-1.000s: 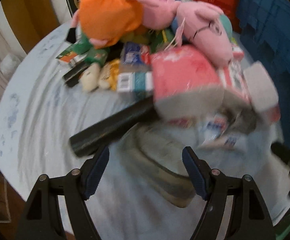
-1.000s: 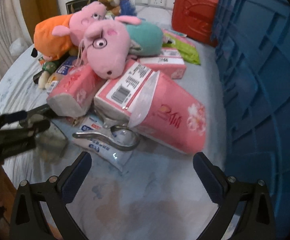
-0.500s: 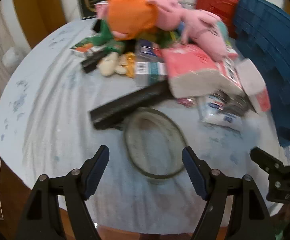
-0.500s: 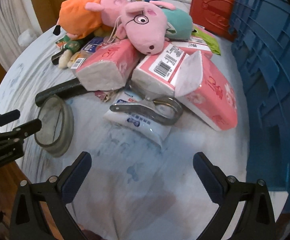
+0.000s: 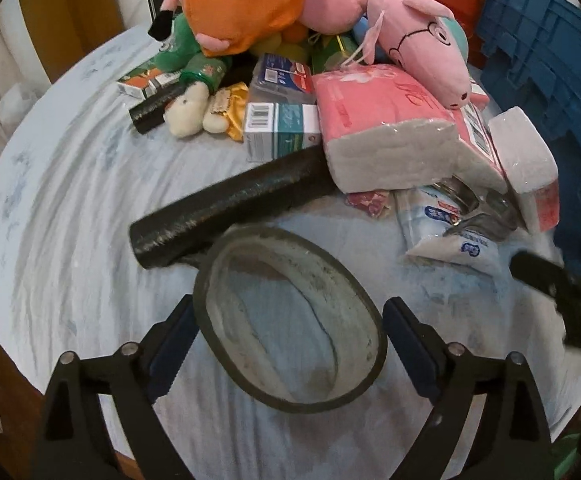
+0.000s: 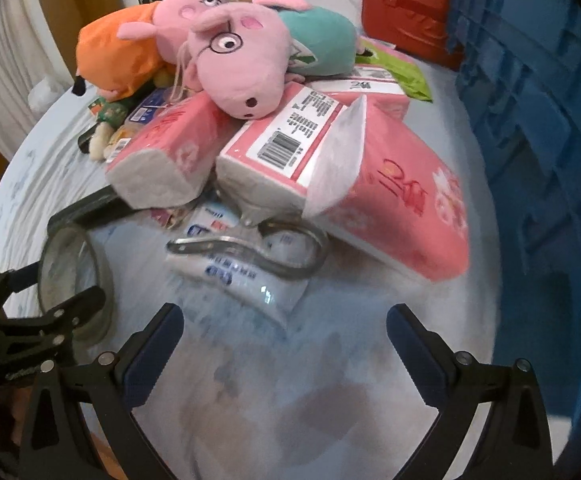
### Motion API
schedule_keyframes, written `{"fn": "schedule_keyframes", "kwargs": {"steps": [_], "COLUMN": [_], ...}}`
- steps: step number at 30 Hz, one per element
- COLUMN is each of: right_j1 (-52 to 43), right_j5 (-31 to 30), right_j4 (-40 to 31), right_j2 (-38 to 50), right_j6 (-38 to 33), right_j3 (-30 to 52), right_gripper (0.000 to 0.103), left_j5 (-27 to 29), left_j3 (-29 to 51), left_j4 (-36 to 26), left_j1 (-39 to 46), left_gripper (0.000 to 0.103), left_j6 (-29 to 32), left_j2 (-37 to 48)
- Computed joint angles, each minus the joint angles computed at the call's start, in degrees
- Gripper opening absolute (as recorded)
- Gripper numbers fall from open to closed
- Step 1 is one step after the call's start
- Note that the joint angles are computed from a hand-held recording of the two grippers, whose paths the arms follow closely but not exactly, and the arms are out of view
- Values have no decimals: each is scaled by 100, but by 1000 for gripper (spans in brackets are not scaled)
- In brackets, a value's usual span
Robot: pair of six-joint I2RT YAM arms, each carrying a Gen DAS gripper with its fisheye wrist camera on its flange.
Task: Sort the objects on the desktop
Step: 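Grasp the tape roll with the left tool while the right tool grasps the metal clip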
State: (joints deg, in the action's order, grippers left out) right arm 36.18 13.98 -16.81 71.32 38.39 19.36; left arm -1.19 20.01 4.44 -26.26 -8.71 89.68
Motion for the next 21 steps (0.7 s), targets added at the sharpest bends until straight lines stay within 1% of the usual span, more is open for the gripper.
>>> {"fn": "schedule_keyframes", "kwargs": {"steps": [2,3,4,5,7,9,10,11,12,13,14,15,16,17,18,20,21], "right_j1": [-346,-458,-571,-667,-812,-898,-939,-956,-934,-871,-764,-649,-551,-424,-293,117,206], "right_j5": [-243,-316,-393,-461,-560,-651,-767,-892,-1038,-1093,-1120,-1169,-1326,-1534,-1584,-1500,-1480], "right_j4": [437,633,807,966,1230,1468,1511,1562,1600,1576,1545,1521,1541,1580,1570,1436,1385], "right_j2": [346,494,638,815,1087,1262,1346,1376,1398,1421,1444,1446,1447,1454,1472,1446,1417], "right_j6": [-372,-497,-614,-709,-833,-956,-1014,-1058,-1090,-1094,-1080,-1034,-953,-857,-782,-642,-605], "right_j3": [41,52,68,111,187,228,269,271,282,310,337,346,335,322,349,436,455], "right_gripper": [103,103,103,103,103,103,103,103,103,99,87,80,68,65,65,65,65], "left_j5": [26,56,153,257,167,-43,-257,-285,-361,-411,-335,-282,-153,-133,-116,-14,142], "left_j3": [95,179,185,173,163,241,293,276,231,192,175,206,213,219,228,269,300], "left_j4": [-243,-467,-558,-629,-675,-638,-558,-472,-357,-244,-149,-90,17,75,132,164,114], "left_j1": [133,187,215,178,-142,-358,-469,-442,-394,-203,54,221,575,748,902,1202,1347], "left_gripper": [93,93,93,93,93,93,93,92,84,71,67,64,63,63,63,63,63], "left_j6": [68,-1,-53,-88,-210,-189,-207,-174,-127,-34,116,207,418,533,676,945,1068], "left_j2": [-35,-98,-209,-357,-468,-169,157,321,428,562,648,738,796,807,808,803,804]}}
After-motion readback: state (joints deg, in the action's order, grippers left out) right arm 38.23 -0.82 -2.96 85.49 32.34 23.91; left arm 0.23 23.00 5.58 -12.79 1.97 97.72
